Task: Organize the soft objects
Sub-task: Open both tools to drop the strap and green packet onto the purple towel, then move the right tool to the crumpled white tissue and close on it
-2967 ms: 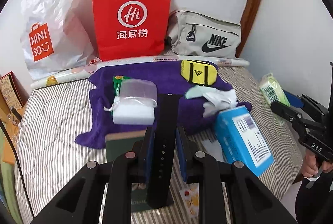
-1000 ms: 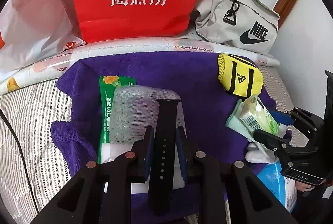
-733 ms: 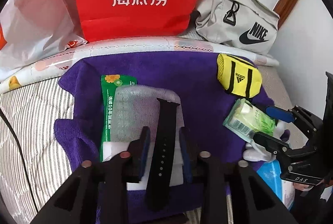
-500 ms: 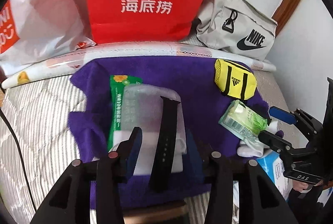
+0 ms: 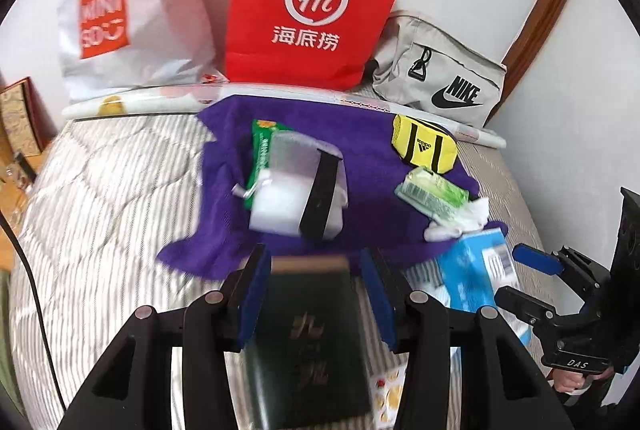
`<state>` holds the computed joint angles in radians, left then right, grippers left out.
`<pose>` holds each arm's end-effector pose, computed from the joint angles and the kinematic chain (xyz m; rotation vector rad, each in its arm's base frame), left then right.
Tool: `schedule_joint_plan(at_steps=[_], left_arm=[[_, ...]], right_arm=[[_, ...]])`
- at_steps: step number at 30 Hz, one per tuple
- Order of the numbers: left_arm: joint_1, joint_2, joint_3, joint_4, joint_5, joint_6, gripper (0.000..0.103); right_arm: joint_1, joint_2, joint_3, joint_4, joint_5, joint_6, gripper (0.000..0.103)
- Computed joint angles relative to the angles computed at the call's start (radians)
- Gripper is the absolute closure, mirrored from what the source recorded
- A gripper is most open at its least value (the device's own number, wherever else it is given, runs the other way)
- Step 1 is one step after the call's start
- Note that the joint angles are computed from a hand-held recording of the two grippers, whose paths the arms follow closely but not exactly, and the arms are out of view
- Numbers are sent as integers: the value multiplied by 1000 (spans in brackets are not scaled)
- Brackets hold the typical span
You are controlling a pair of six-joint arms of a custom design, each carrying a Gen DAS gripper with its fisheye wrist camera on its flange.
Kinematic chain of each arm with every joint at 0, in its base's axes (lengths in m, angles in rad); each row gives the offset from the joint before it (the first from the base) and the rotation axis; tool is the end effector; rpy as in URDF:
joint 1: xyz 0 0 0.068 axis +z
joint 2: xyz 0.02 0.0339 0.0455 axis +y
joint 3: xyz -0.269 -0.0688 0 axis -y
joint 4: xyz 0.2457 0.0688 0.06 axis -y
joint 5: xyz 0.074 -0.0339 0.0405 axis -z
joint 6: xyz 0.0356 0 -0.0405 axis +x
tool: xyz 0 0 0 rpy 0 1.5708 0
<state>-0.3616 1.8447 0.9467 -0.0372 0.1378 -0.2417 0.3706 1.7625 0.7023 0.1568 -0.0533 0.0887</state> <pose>0.3328 -0.1311 0.1298 0.2100 2.5352 -0.4161 0.2896 0.1146 0.1065 -0.3727 2.4630 0.2612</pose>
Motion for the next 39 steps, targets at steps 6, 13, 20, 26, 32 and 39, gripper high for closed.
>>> schedule_joint_plan(at_steps=[6,13,20,26,32,39], left_arm=[[-1,-171,-209,66,-11,-5,58],[7,-247,-368,135,20,-4,58],[13,-234,-450,226,45,6,58],[15,-236,-500,267,-2,30,58],[3,-227,-522,288,-22,40,58],[-37,-219,-519,267,-51,30,58]], right_arm=[[119,-64,-104,23,67,77,37],[296,-27,-149,63,272,128,39],[400,104,-112,86,413,96,56],[434,211,-26,12,494,72,70],[440,288,20,-2,554,91,78],[437,257,-19,51,557,91,92]])
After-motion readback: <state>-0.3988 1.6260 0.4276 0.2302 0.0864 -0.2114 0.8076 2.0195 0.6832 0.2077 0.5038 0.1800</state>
